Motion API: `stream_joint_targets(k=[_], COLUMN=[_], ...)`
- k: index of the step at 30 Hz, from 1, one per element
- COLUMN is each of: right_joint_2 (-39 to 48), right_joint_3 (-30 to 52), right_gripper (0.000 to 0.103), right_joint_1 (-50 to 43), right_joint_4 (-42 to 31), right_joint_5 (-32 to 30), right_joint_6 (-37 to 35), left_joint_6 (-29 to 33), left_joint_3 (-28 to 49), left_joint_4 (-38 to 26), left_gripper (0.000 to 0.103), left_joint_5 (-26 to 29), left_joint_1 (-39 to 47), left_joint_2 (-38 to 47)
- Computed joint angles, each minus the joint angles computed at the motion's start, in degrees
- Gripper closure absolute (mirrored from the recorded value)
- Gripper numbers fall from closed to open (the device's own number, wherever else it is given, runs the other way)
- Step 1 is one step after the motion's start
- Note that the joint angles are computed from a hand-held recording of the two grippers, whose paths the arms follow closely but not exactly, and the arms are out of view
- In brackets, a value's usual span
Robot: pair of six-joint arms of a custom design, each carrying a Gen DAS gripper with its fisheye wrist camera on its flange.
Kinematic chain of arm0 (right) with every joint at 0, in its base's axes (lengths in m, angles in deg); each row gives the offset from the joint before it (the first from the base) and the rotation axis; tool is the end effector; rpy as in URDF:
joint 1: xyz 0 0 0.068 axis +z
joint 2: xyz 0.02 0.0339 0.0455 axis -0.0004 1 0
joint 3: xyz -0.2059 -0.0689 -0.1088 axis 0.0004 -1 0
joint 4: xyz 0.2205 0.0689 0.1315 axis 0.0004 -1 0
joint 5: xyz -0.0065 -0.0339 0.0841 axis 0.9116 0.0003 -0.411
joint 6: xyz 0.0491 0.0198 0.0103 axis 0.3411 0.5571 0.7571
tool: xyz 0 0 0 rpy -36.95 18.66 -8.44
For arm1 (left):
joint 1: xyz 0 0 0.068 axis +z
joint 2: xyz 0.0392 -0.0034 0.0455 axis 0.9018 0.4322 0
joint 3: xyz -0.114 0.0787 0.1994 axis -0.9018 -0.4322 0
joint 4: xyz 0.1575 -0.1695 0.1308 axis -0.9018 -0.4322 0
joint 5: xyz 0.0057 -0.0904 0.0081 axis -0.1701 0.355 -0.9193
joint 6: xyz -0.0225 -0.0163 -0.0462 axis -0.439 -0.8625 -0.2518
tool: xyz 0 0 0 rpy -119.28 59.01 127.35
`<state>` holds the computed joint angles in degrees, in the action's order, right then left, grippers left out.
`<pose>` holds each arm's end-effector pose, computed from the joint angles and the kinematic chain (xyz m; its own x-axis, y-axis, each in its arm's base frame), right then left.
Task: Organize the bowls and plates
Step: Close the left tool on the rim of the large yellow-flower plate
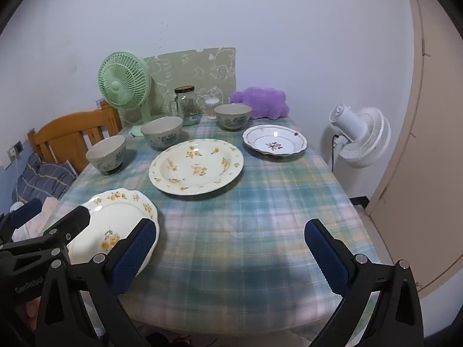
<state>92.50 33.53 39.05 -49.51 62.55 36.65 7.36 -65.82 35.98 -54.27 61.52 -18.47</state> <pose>0.1846 0.1278 0.1314 -0.5962 0.0286 -0.8023 -0.0096 0.9990 0.0427 0.1788 -0.0065 0.1286 -0.5658 -0.0077 -0.8245 -0.0284 0.9995 0.0102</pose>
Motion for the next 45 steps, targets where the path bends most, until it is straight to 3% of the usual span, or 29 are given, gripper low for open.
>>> stream_joint_targets(k=[4, 7, 15, 36, 45], right_joint_2=[-1.55, -2.42, -3.9, -4.57, -5.5], right_joint_3=[-0.96, -1.23, -1.11, -2.4, -2.73], right_gripper=[0.0, 0.0, 0.0, 0.0, 0.0], right_joint_1=[0.65, 1.26, 5.09, 1.53, 1.93], right_joint_4=[0.14, -1.1, -2.85, -1.27, -2.55], right_joint_5=[1.79, 2.98, 6.54, 2.11, 2.97], right_joint_6=[0.34, 0.92, -1.43, -0.68, 1.26], left_joint_6=[-2.62, -2.61, -4.14, -3.13, -2.37], left_joint_3=[-0.78, 0.5, 0.51, -0.54, -0.6], left_joint_4=[-2.9, -5.27, -5.5, -6.69, -6.21], left_gripper=[0.0, 0.0, 0.0, 0.0, 0.0], left_joint_5=[-1.24, 1.26, 0.71, -0.83, 0.6], left_joint_1=[-2.45, -0.21, 0.32, -1.21, -0.61], left_joint_2=[-3.31, -3.6, -3.16, -6.92, -6.68])
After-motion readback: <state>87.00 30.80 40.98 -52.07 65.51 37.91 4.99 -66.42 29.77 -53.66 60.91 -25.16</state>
